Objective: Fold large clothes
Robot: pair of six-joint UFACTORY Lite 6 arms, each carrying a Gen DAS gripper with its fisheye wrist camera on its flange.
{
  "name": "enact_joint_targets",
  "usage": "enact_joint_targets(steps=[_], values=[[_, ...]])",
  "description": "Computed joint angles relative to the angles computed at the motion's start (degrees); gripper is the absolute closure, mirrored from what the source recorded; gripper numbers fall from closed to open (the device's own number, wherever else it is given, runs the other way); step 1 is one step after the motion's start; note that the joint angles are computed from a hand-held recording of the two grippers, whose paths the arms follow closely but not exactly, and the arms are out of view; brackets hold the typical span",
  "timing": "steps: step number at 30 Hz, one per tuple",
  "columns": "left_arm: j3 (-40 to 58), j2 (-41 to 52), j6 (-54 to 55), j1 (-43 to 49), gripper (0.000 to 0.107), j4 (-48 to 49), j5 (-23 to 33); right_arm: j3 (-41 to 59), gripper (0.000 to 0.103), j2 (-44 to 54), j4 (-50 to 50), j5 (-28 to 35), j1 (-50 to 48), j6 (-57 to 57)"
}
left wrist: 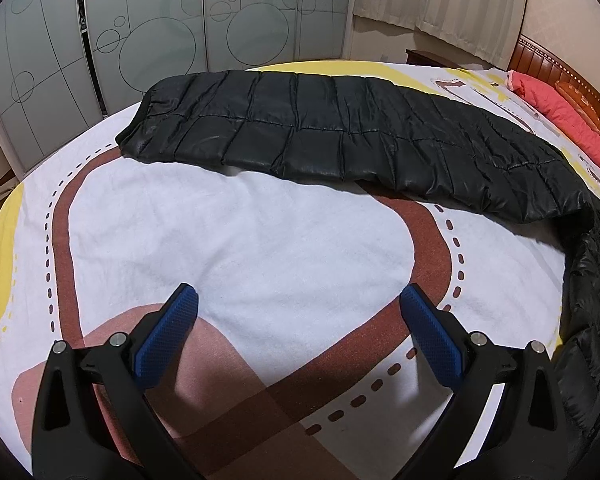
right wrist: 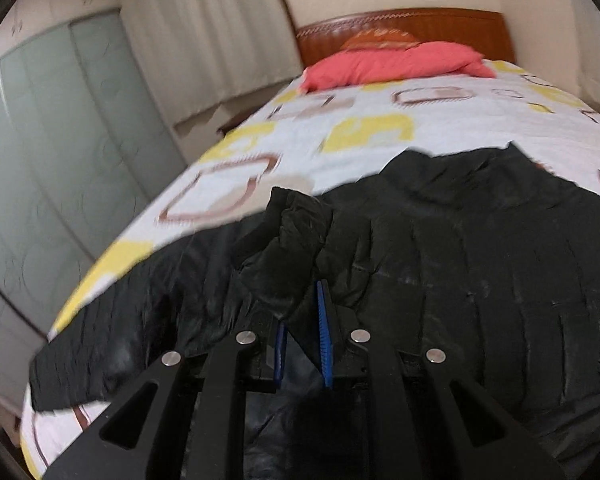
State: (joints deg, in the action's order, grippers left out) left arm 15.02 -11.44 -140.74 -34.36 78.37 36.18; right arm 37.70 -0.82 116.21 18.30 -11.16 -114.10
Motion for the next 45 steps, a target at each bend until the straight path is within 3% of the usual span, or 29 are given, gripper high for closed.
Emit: enact_joint_targets(steps=[5,6,9,10,14,17,20,24,27,31,38,41,45], values=[[0.02,0.12,-0.07,0.03,0.006,0.1,0.02,3.73,0.084,6.05,-7.25,-3.13,3.14,6.99],[0.03,0.15,-0.14,-0.06,0.006,0.06,0.04,3.41,0.078,6.09,-5.76,-3.04,3.58,5.57],[0.03,0.21,-0.29,-0.14,0.006,0.11,0.07,0.97,0.026,2.79,-6.26,-0.93,3.35,6.85],[0.04,0.24,-0.32,-0.17,0.006,0.11,0.08,-0.3,0.024,0.86,-7.08,-0.02,3.06,7.86],[0.0,0.28,-0.49,-0.19,0.006,0.23,0.05,-5.42,0.025,-9.42,-19.53,4.84,-1.53,16.64],[0.05,0.4,-0.6,-0.29,0.006,0.24,0.13,-6.79,0.025,-16.39,-30.88,14.41,-16.62,20.37],[0.03,0.4,-0.59,-0.29,0.006,0.23,0.16,-0.1,0.026,-12.34,-38.24,20.14,-34.61,20.55],[0.05,0.46,-0.62,-0.26,0.006,0.27,0.14,15.01,0.048,3.34,-39.62,18.22,-51.21,17.65],[0.3,0.66,0.15,-0.51,0.006,-0.52,0.5,23.36,0.06,14.49,-38.62,12.34,-54.9,14.89],[0.63,0.89,0.95,-0.23,0.006,-0.9,0.53,32.63,0.065,30.48,-41.92,8.84,-56.39,14.09],[0.87,1.18,1.15,-0.14,0.006,-0.95,0.59,39.3,0.066,30.24,-47.23,14.65,-56.93,24.2],[0.85,1.2,1.09,-0.12,0.006,-0.88,0.57,45.71,0.064,34.55,-46.53,13.59,-54.89,26.43],[1.04,1.53,0.94,0.02,0.006,-0.63,0.49,57.67,0.054,46.9,-60.72,9.9,-50.71,40.95]])
